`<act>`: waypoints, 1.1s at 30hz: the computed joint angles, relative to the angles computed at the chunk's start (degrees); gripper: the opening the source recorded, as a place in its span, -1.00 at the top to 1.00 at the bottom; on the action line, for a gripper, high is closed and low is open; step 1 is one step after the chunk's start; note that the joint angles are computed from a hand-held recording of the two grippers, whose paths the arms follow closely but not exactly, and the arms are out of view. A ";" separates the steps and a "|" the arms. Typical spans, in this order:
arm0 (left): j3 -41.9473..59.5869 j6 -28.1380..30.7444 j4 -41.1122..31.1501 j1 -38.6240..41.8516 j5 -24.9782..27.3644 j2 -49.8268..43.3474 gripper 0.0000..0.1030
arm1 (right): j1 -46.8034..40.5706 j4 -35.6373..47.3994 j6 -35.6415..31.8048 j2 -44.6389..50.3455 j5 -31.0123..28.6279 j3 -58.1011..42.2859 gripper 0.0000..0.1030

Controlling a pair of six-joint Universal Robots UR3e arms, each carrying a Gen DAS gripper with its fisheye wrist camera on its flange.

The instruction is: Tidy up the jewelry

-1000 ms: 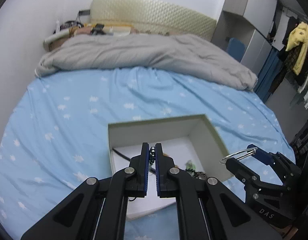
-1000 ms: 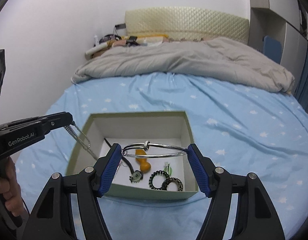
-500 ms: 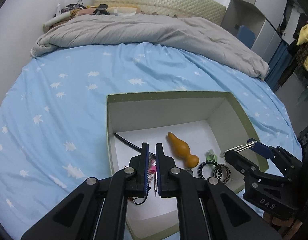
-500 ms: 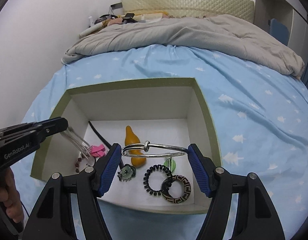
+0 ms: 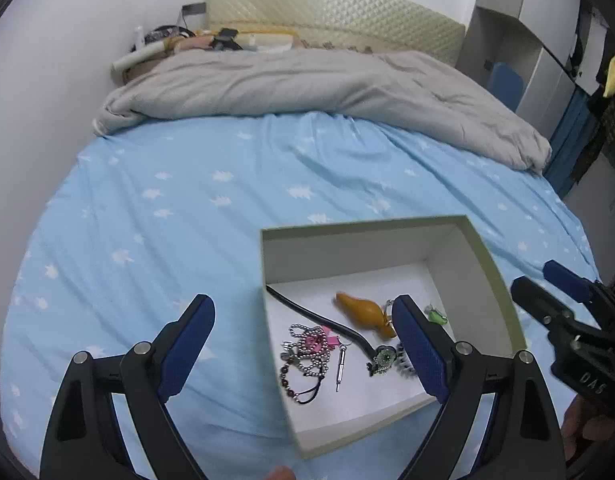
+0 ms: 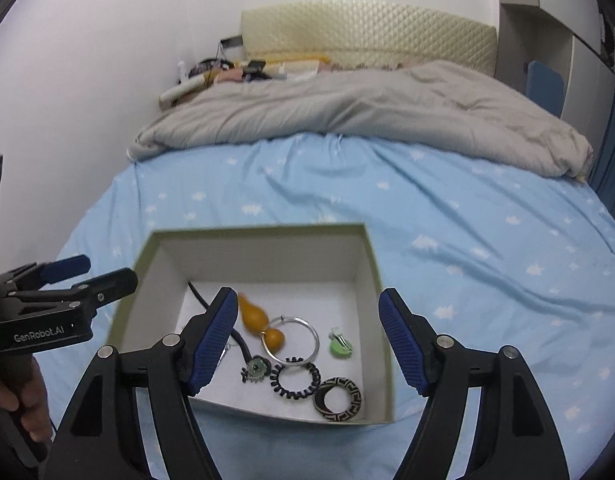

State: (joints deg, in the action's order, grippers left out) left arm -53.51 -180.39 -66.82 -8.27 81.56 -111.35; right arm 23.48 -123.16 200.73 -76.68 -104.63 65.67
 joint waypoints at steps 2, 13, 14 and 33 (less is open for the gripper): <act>0.12 0.08 -0.86 0.47 -0.06 1.45 -0.77 | 0.73 0.93 0.12 -0.80 -1.05 -1.33 -0.40; -10.23 0.57 0.53 1.87 -1.11 15.25 -0.77 | 7.07 4.35 2.94 -3.85 -8.75 -5.85 -0.92; -12.13 0.68 0.90 2.09 -1.22 16.90 -0.77 | 7.53 4.32 3.35 -4.40 -8.80 -5.26 -0.92; -28.21 3.72 2.16 6.38 -1.67 30.54 -0.98 | 13.40 0.27 9.93 -11.71 -12.09 9.77 -0.99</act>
